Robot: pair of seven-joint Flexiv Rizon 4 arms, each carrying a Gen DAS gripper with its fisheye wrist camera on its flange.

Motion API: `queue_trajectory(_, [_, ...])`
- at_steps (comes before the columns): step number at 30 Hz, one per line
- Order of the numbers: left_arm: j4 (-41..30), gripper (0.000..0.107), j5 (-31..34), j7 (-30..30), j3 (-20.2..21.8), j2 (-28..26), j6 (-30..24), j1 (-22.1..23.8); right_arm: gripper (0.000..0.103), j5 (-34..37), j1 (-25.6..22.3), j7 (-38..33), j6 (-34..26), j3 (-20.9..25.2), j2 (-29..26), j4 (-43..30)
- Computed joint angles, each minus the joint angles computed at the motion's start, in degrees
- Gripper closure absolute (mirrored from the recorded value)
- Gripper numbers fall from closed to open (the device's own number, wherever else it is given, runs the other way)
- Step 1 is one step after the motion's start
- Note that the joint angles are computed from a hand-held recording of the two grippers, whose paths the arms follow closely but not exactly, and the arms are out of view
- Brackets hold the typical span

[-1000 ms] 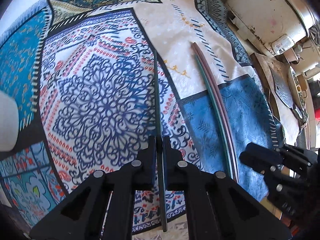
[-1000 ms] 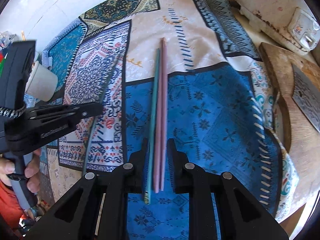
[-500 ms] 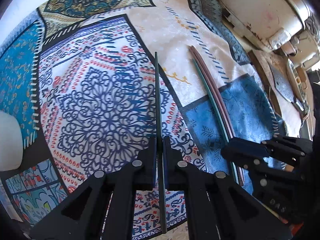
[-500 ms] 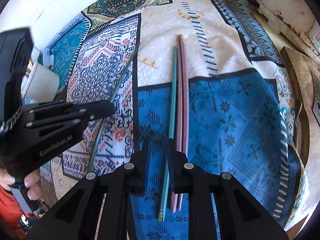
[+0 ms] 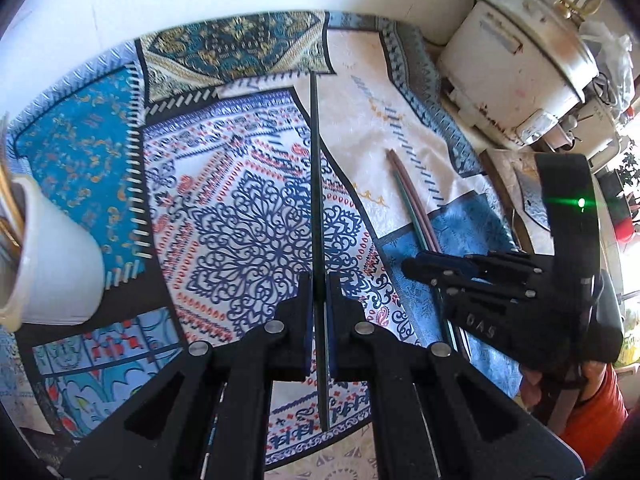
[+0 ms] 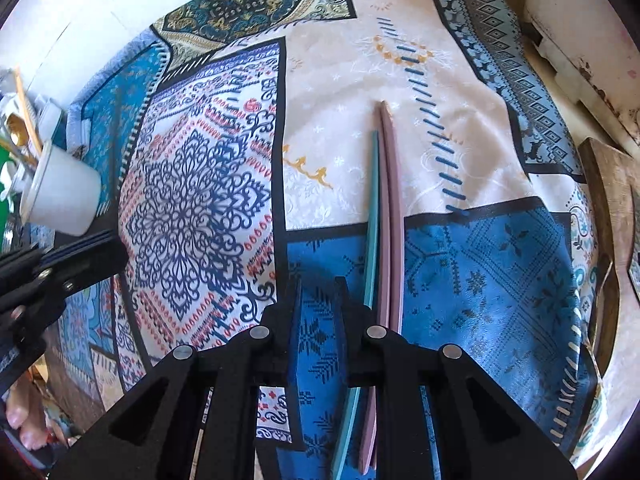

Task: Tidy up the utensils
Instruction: 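Grasp the dark chopstick with the left tool while the right tool grasps the green chopstick, then lift and carry the dark and green chopsticks to the white cup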

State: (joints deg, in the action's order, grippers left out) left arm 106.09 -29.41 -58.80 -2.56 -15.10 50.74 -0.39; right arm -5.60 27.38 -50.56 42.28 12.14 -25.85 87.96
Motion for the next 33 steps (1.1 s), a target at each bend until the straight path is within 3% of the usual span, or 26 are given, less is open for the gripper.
queue_trajectory(4, [2.23, 0.103, -2.38, 2.34, 0.17, 2.15, 1.53, 0.64, 0.089, 0.47, -0.43, 2.90, 2.30, -0.31, 2.55, 3.22])
queue_trajectory(14, [5.60, 0.103, -7.91, 5.30, 0.68, 4.81, 3.57, 0.73, 0.088, 0.75, -0.93, 3.11, -0.31, -0.04, 2.28, 3.82])
queue_trajectory(24, [6.92, 0.102, -9.24, 6.55, 1.52, 6.40, 4.44, 0.77, 0.086, 2.53, -0.48, -0.10, -1.30, 0.89, -2.64, -3.66])
queue_trajectory(31, [7.62, 0.103, -9.76, 6.68, 2.21, 7.53, 4.73, 1.12, 0.086, -2.48, 3.13, -1.04, -2.60, -0.85, -5.15, -6.82])
queue_trajectory(33, [7.84, 0.103, -10.02, 6.86, 2.32, 7.79, 4.89, 1.19, 0.090, -4.56, 4.09, -1.47, -3.90, -1.51, -5.89, -7.80])
